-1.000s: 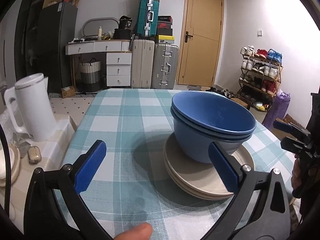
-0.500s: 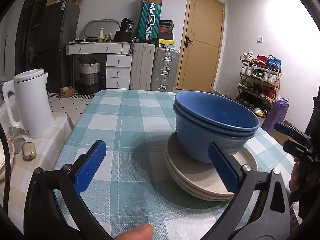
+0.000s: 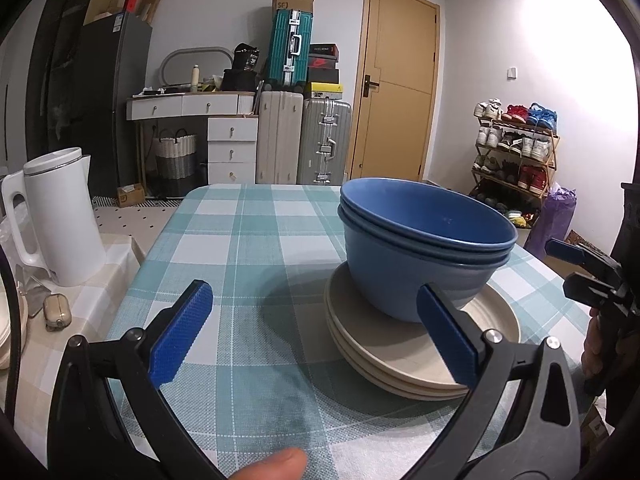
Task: Organize plates and bowls
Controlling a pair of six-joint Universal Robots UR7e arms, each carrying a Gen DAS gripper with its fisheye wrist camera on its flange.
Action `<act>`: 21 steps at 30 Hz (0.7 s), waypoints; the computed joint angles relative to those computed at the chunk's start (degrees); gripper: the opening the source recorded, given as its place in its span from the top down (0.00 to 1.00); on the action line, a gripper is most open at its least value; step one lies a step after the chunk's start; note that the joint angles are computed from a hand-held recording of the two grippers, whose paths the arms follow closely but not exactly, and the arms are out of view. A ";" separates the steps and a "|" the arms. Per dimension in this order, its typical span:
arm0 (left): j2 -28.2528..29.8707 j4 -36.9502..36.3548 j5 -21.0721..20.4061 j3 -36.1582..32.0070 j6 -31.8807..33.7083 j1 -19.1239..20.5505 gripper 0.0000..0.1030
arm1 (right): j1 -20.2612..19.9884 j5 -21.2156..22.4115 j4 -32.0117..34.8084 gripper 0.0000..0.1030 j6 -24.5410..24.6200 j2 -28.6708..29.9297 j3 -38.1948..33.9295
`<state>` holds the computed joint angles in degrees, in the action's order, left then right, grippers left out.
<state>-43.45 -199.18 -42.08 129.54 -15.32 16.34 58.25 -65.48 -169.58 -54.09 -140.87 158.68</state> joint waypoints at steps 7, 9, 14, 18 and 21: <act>0.29 -1.33 0.29 0.12 0.55 0.15 0.01 | 0.22 -0.04 -0.85 0.01 -1.14 0.20 0.41; 0.29 -1.32 0.39 0.15 0.42 0.18 0.01 | 0.67 -0.54 -1.51 0.01 -1.20 0.89 0.38; 0.42 -1.73 0.27 0.09 0.89 0.28 0.01 | 0.56 -0.50 -2.04 0.01 -1.21 1.04 0.59; 0.49 -1.81 0.17 -0.01 1.16 0.42 0.01 | 0.02 0.06 -2.06 0.01 -1.27 0.56 0.85; 0.50 -1.87 0.21 0.04 1.11 0.36 0.01 | -0.55 0.63 -1.23 0.01 -1.83 -0.12 0.86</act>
